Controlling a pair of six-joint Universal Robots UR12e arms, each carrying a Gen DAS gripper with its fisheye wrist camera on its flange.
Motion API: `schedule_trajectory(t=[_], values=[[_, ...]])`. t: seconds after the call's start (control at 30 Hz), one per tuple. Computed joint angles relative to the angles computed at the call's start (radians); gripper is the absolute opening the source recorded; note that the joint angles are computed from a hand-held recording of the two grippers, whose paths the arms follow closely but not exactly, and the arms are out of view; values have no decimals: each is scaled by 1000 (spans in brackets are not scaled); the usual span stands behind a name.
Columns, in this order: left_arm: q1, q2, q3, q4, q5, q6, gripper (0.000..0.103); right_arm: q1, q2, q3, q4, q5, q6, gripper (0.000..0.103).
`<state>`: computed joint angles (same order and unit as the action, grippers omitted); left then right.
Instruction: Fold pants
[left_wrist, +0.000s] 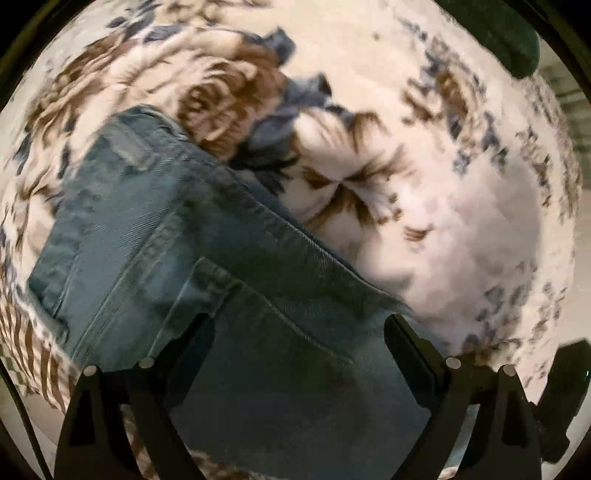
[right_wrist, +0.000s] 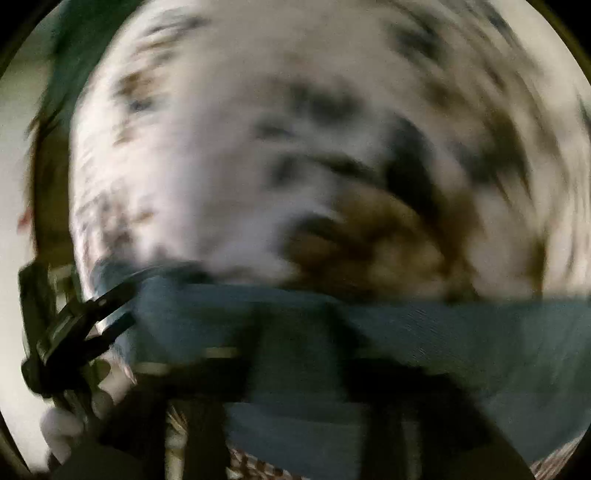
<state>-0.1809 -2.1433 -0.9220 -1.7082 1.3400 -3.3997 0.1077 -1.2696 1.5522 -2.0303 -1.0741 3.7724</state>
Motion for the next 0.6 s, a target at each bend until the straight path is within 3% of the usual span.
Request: schedule_trajectory(t=[0.07, 0.2, 0.27, 0.3, 0.33, 0.4, 0.47, 0.6], values=[[13, 3, 2, -15, -24, -14, 95, 10, 37, -61, 31, 21, -116, 81], [25, 2, 18, -84, -52, -54, 95, 41, 138, -191, 188, 62, -362, 81], [18, 8, 21, -114, -73, -80, 95, 61, 168, -232, 240, 56, -458, 64], [17, 6, 29, -127, -83, -89, 95, 72, 173, -239, 247, 35, -487, 28], [21, 5, 32, -143, -101, -92, 95, 87, 168, -237, 220, -22, -498, 21], [16, 6, 35, -161, -124, -109, 95, 101, 136, -195, 133, -61, -473, 12], [17, 1, 46, -193, -158, -124, 95, 118, 82, -126, -3, -101, -413, 11], [15, -11, 63, -231, -210, -147, 95, 172, 3, -54, -128, -226, -412, 8]])
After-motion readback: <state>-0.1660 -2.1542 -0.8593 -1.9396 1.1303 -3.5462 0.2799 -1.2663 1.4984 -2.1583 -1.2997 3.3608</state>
